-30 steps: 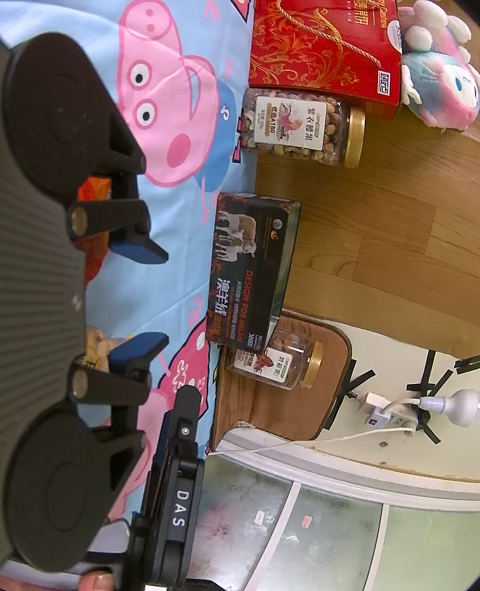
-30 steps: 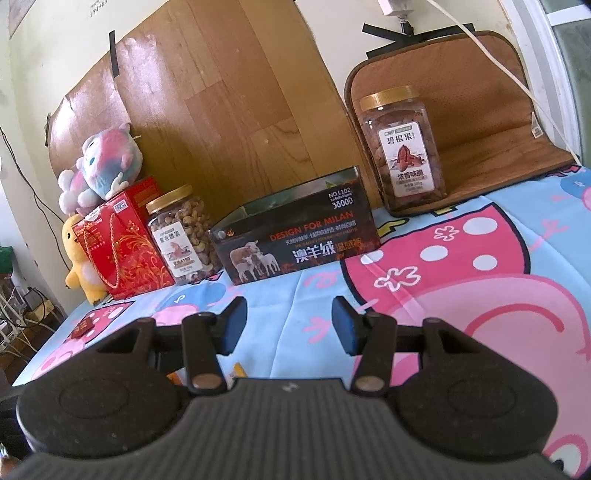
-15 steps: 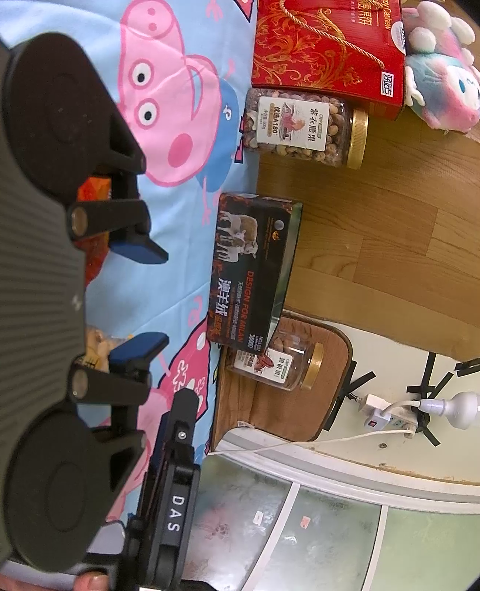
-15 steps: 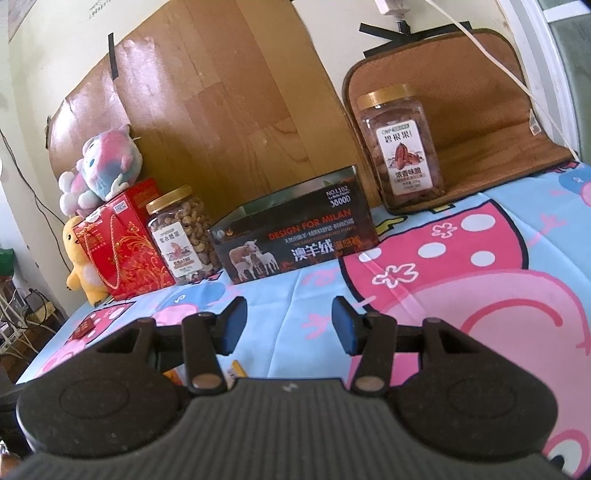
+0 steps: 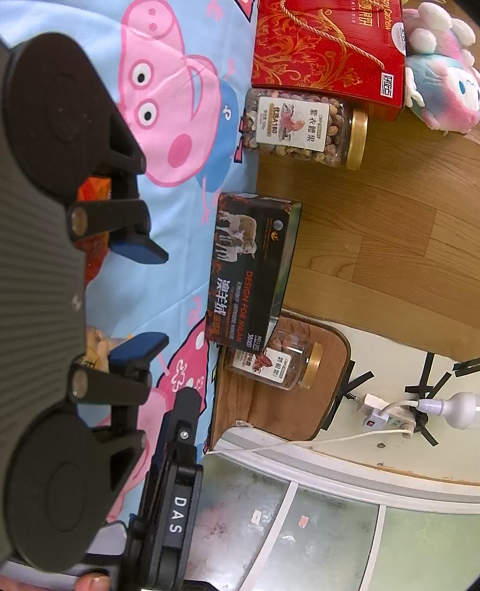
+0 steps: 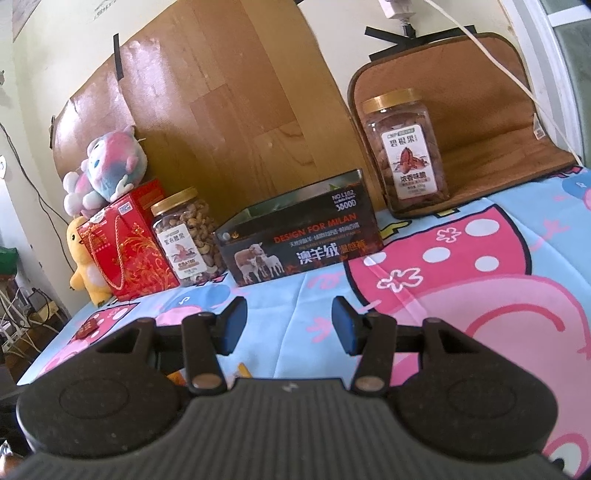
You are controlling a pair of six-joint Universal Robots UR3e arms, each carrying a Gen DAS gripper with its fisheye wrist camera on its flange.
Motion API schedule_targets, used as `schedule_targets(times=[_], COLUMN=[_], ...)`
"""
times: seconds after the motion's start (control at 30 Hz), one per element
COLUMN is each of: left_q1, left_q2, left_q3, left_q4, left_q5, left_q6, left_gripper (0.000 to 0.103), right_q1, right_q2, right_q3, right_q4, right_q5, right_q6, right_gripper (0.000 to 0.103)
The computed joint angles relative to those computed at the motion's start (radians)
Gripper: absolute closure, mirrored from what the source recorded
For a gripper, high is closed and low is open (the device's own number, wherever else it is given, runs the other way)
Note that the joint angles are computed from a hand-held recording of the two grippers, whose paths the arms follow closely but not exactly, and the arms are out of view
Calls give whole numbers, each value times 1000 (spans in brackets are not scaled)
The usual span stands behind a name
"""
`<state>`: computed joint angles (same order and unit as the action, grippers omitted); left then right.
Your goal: Organize snacks
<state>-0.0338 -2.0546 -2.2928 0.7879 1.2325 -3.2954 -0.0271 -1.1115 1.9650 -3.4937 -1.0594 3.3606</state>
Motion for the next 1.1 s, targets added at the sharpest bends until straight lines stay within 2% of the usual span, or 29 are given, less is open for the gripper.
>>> schedule_targets(times=[1.1], left_q1=[12], left_q2=[-3], left_q3=[-12], left_q4=[27], left_q5=[-21], left_q6=[-18], left_gripper=[61], right_q1=[17], right_q2=[-15], right_q3=[5], right_q4=[25], right_q5=[-11], right_q6=[-7], right_gripper=[50])
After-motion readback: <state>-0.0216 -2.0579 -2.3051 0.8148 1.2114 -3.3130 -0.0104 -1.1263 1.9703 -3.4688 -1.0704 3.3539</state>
